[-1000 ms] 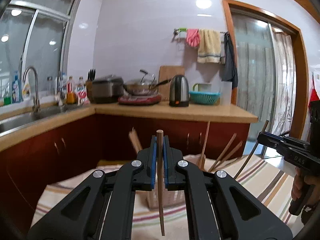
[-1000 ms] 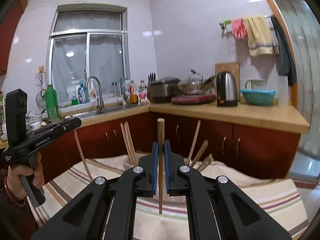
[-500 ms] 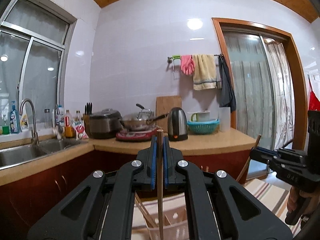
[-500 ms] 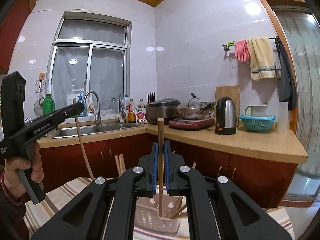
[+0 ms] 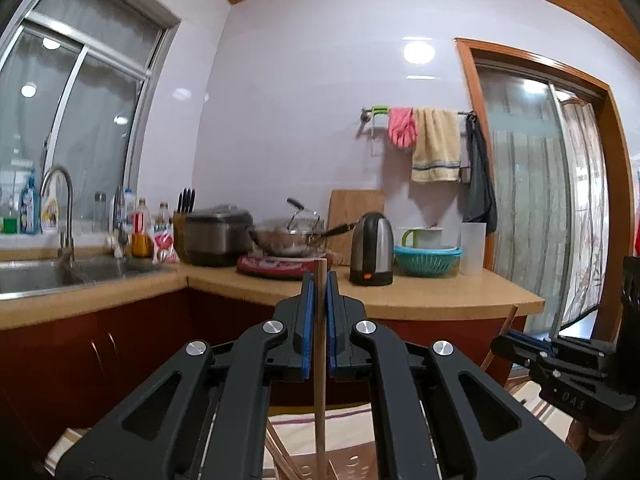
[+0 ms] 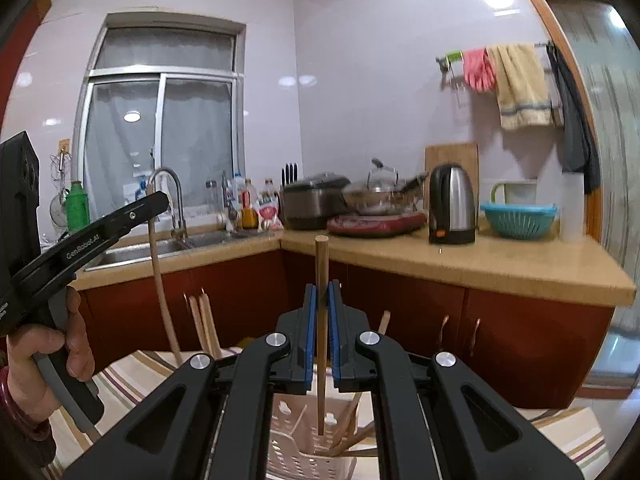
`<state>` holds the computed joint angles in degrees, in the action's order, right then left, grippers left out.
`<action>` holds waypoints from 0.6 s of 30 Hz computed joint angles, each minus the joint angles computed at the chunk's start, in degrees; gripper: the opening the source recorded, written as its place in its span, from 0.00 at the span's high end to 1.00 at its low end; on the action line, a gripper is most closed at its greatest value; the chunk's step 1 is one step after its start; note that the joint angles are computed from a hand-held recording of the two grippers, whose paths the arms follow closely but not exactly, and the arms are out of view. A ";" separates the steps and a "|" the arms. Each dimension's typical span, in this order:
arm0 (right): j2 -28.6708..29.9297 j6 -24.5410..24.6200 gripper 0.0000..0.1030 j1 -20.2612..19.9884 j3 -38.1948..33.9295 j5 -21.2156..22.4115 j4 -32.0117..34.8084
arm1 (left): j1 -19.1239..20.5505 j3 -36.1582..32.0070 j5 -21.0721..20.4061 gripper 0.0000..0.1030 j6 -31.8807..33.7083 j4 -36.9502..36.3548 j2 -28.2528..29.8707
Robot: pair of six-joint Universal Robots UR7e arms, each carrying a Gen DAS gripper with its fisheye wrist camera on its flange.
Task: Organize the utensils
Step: 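Lift both held chopsticks upright and lower them into the beige holder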
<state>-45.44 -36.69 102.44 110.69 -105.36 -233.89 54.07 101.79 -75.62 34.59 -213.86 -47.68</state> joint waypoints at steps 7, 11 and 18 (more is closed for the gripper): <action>0.59 0.41 0.93 -1.01 -0.26 -0.16 0.96 | 0.69 -1.67 -2.38 0.94 -1.58 1.71 -0.27; 0.66 0.42 0.93 -1.06 -0.82 0.23 0.79 | 0.07 -2.35 -3.35 0.94 0.80 -1.07 0.19; 1.76 0.70 0.93 -1.78 -1.75 0.55 0.93 | 0.64 -4.33 -2.77 0.94 1.34 -1.67 2.75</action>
